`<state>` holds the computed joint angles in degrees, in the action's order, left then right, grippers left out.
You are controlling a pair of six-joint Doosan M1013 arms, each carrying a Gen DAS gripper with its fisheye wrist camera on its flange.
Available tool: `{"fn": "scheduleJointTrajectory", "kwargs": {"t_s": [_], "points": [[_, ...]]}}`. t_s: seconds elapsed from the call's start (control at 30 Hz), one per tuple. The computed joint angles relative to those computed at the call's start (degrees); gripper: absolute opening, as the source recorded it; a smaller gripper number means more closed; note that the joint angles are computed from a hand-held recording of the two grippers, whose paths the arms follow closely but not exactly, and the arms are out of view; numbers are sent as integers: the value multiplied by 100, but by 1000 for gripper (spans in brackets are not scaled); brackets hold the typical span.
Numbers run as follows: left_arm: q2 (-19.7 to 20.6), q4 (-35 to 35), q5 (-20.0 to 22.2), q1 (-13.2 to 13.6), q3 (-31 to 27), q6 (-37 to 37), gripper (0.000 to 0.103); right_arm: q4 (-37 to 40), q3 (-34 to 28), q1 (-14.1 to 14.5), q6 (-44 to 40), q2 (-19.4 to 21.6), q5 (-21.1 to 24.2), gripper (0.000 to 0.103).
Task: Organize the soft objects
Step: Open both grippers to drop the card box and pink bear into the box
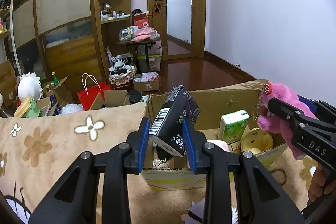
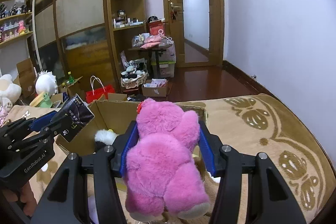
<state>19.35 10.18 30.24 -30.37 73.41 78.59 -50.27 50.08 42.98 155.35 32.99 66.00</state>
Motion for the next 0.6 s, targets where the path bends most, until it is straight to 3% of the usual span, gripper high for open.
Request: {"fn": "scheduleJointTrajectory", "kwargs": {"t_s": [0.43,0.5,0.6], "points": [[124,-244,437,46,-177,178,32,477,69,-115,-12,-2,-114,61],[134,-221,541,40,-204,202,35,546,118,-132,36,-34,-172,62],[95,23,589,11,-173,-15,49,512,168,-128,143,-65,-193,62]]}}
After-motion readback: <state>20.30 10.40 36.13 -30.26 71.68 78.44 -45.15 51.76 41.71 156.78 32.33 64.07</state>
